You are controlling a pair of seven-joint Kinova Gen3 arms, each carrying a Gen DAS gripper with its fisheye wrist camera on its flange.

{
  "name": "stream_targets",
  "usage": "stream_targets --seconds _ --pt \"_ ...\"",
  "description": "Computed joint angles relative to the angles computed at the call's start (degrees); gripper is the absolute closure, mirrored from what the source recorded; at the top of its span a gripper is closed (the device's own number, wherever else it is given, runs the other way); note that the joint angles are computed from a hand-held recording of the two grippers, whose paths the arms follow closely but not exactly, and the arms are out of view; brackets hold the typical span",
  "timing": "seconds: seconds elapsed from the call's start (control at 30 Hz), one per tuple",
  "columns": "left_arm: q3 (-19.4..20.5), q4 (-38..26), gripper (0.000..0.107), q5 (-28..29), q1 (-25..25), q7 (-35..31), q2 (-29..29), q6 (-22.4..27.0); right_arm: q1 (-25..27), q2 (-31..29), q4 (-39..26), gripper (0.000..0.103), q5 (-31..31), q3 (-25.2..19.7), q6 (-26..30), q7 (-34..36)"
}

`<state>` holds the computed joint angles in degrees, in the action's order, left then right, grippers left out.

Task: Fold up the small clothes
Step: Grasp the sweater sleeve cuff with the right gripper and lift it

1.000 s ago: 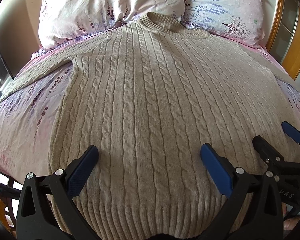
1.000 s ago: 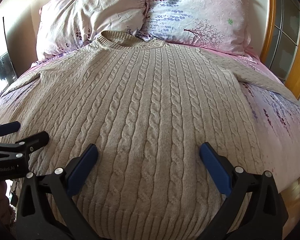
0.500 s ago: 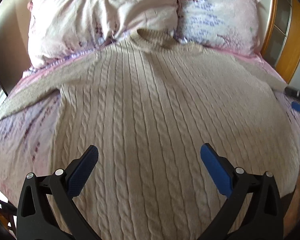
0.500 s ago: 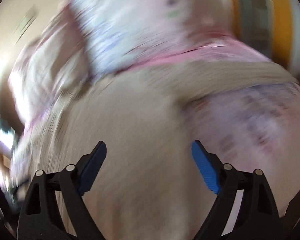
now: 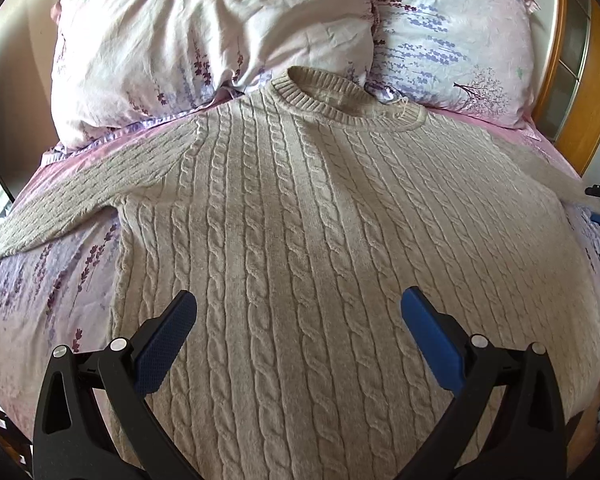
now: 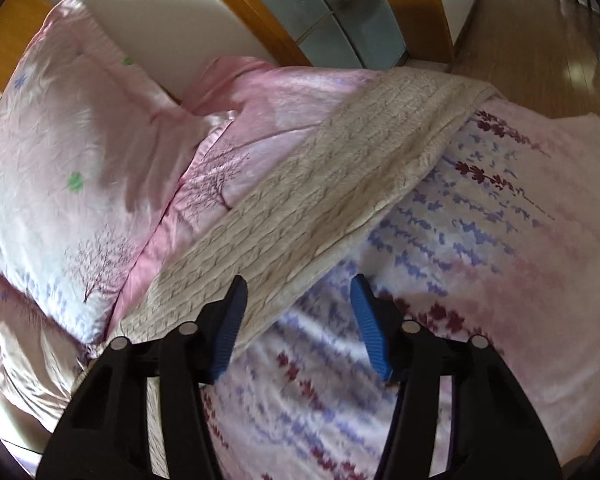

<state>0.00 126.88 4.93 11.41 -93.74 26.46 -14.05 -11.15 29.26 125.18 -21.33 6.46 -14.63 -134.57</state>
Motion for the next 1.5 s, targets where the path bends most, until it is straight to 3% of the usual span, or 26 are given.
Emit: stream_targets --seconds 0.1,0.2,0.3,0.37,0.47,0.63,0.77,0.87,1.0,1.23,1.3,1.4,1.5 --pt "-2.1 -0.4 0.006 1.5 2.2 -1.0 0.5 0.2 0.4 0.4 -0.7 0.059 -0.3 0.5 0.3 -0.3" --pt "-8.4 -0.4 0.006 6.2 9.2 -4.2 1.0 -0.8 -0.3 0.6 -0.6 0.065 -1.5 2.1 0.0 -0.5" --pt "-14.8 -0.6 0.006 12.6 16.4 -9.2 1.8 -1.3 -4.2 1.4 -0.9 0.078 -4.7 6.7 0.7 1.1" --pt "-16.2 -0.8 0.006 15.1 18.0 -11.6 2.0 -1.3 -7.2 2.2 -1.2 0.086 -6.9 10.1 1.4 2.8" --pt "-11.4 -1.0 0.006 14.5 12.8 -12.3 1.3 -0.7 -11.3 2.7 -1.1 0.093 -9.0 14.0 0.9 5.2" --pt "-1.4 -0.3 0.006 6.3 1.2 -6.6 0.6 -0.8 -23.3 1.1 0.5 0.095 -16.5 23.2 -3.6 13.9" --pt "2.9 0.2 0.006 1.4 -3.9 -3.1 0.6 -1.4 -28.0 -1.7 0.8 0.095 -19.0 23.5 -10.0 20.5" --pt "6.6 0.6 0.006 -2.8 -8.3 0.4 0.6 -1.7 -25.9 -4.0 0.9 0.095 -14.1 16.8 -16.1 22.6" --pt "8.7 1.6 0.006 -7.0 -11.2 3.9 0.4 -3.6 -21.8 -4.3 -2.3 0.095 -4.7 6.2 -17.9 23.5" --pt "11.4 2.1 0.006 -13.2 -16.1 10.2 0.3 -4.7 -11.3 3.4 -16.7 0.095 11.6 -12.4 -3.1 22.7" --pt "12.3 2.0 0.006 -15.2 -17.6 11.7 0.4 -4.4 -10.3 7.3 -21.1 0.095 16.0 -14.7 1.5 20.2" --pt "13.5 2.1 0.006 -19.3 -19.8 13.9 0.5 -4.7 -11.5 9.1 -24.2 0.091 17.5 -14.4 8.1 18.5" --pt "19.3 2.9 0.006 -26.3 -26.7 15.5 1.2 -7.6 -5.6 10.0 -24.6 0.084 18.7 -21.0 9.5 17.2"
